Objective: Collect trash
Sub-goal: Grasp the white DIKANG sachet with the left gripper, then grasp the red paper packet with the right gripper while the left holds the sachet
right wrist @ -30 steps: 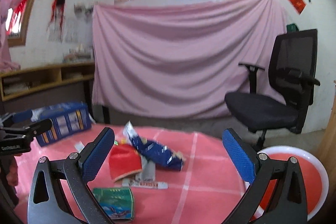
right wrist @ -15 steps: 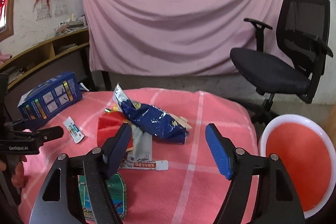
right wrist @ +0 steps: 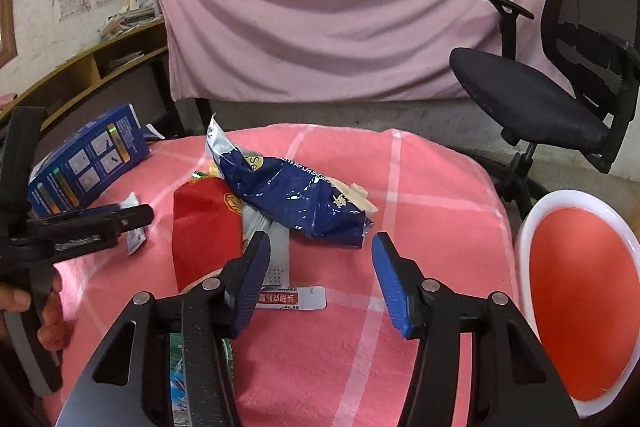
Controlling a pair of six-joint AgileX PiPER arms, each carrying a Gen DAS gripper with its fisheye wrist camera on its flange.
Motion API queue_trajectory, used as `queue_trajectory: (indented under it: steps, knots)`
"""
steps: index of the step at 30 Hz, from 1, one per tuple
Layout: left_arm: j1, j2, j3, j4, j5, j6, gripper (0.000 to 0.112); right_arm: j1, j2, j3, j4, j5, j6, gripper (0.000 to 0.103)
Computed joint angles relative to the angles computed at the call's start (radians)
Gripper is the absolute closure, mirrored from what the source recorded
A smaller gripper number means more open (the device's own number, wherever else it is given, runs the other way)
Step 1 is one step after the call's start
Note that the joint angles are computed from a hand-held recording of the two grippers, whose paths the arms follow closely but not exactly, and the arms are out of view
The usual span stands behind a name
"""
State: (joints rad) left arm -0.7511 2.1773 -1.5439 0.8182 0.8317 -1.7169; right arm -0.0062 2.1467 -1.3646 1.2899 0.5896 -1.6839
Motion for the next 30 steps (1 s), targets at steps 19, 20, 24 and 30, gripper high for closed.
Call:
queue_trajectory:
  steps: [19,20,24,30]
  knots:
    - [-0.054,-0.081,0.172,0.078,-0.109,-0.063,0.098,-0.035,-0.006,0.014,0.051,0.113,-0.078,0.052]
    - [-0.06,-0.093,0.195,0.09,-0.103,-0.097,0.098,-0.035,-0.012,0.023,0.067,0.125,-0.106,0.051]
    - [-0.079,-0.13,0.242,0.107,-0.074,-0.169,0.098,-0.003,-0.029,0.048,0.053,0.126,-0.173,0.051]
    - [-0.096,-0.173,0.309,0.14,-0.069,-0.239,0.098,0.071,-0.036,0.058,-0.033,0.087,-0.214,0.048]
